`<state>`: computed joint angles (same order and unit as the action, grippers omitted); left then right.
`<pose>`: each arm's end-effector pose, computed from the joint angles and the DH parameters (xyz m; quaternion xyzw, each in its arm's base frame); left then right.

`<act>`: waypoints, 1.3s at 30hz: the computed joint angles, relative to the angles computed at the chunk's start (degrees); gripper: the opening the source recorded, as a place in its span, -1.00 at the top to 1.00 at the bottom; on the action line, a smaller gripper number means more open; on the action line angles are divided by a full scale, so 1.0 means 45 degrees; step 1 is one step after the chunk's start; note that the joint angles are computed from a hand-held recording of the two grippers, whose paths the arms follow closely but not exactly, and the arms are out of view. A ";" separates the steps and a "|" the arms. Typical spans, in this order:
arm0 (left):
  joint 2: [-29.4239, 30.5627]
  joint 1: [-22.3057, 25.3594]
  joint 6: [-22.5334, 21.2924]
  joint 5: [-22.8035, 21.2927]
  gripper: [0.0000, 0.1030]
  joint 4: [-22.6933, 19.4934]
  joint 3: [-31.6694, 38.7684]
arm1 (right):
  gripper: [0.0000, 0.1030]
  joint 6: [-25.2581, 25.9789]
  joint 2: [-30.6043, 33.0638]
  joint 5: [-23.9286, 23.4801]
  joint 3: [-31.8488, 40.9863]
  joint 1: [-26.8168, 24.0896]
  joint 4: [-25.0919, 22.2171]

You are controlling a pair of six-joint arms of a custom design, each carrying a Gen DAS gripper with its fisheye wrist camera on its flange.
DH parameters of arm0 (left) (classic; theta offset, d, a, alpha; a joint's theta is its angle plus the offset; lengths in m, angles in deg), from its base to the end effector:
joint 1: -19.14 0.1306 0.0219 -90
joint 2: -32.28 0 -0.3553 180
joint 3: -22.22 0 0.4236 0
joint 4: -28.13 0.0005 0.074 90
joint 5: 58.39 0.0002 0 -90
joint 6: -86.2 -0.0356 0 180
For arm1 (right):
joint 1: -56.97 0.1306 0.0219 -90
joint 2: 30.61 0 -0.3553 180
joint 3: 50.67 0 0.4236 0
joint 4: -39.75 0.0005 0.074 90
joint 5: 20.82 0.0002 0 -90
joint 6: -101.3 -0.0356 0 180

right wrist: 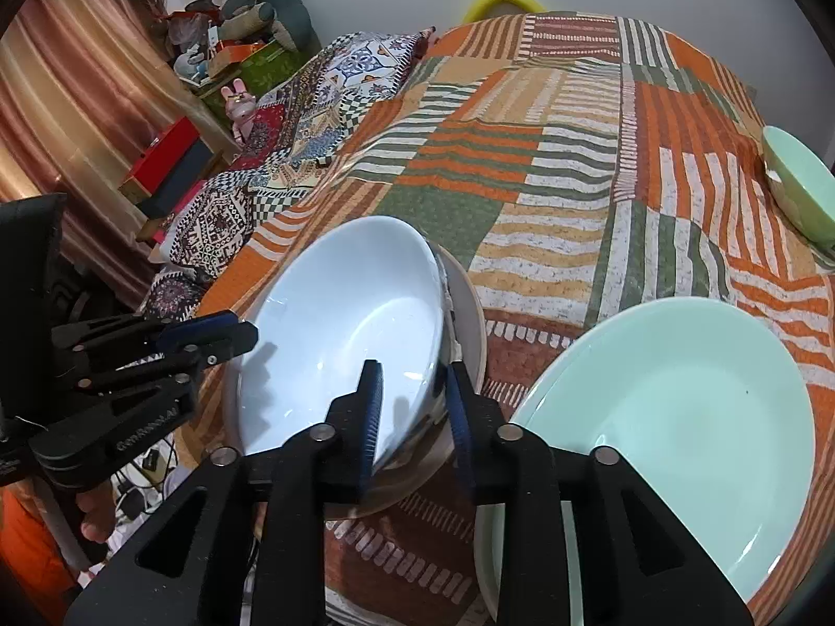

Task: Organize plates and bowls
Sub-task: 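Lower the white bowl into the pink bowl and open both grippers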

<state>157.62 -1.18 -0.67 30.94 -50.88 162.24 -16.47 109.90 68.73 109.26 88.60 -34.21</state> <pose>0.6419 -0.2378 0.4289 0.1444 0.9642 -0.0396 0.2187 0.6464 0.3979 0.4080 -0.0333 0.9519 0.1541 0.2627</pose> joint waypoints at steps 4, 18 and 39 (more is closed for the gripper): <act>-0.0030 -0.0081 -0.0114 -0.0132 0.73 0.0109 -0.0048 | 0.45 0.0159 -0.0131 0.0012 -0.0258 -0.0003 0.0143; 0.0116 0.0008 0.0157 0.0548 0.73 -0.0152 0.0183 | 0.59 0.0405 -0.1330 0.0913 -0.1907 -0.0035 0.1374; 0.0188 -0.0098 0.0399 0.0464 0.58 -0.0150 0.1444 | 0.73 0.0077 -0.1633 0.0742 -0.2369 -0.0295 0.1416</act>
